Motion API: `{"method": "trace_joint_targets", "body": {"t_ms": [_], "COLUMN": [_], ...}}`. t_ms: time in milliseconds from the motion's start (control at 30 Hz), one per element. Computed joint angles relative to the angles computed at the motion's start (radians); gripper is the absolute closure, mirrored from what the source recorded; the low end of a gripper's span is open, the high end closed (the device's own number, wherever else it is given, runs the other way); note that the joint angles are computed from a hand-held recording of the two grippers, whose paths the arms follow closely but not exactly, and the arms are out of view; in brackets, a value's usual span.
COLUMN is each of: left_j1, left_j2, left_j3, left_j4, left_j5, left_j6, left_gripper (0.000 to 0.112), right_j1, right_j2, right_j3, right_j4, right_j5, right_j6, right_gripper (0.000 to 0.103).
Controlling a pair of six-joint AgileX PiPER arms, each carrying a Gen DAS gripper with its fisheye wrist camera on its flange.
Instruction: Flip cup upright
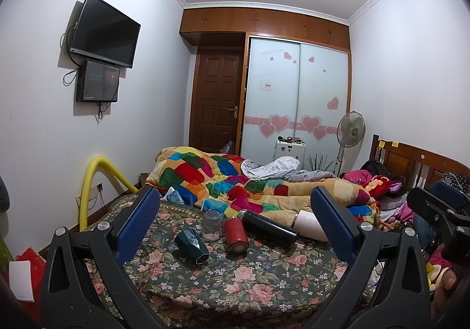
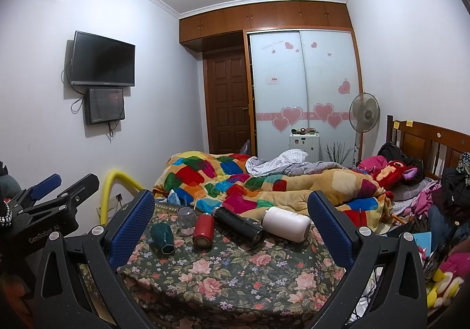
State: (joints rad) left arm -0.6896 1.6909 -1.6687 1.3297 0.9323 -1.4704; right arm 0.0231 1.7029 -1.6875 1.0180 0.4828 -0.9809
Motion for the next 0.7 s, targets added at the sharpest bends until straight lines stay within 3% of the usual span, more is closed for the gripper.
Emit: {"method": "trace_joint_targets", "body": {"t_ms": [700], "left_j1": [0.033], "left_j2": [0.021], "left_j3": [-0.013], "left_j4": [-0.018], "left_j5": [-0.039], "left_j6": [-0.005], "left_gripper": [0.009], "right_j1": [-0.006], "right_j2": [0.043], "right_j3": [-0.050], "right_j4": [-0.066], "right_j5": [0.021], "right_j6": [0.077], "right_gripper": [0.000]}}
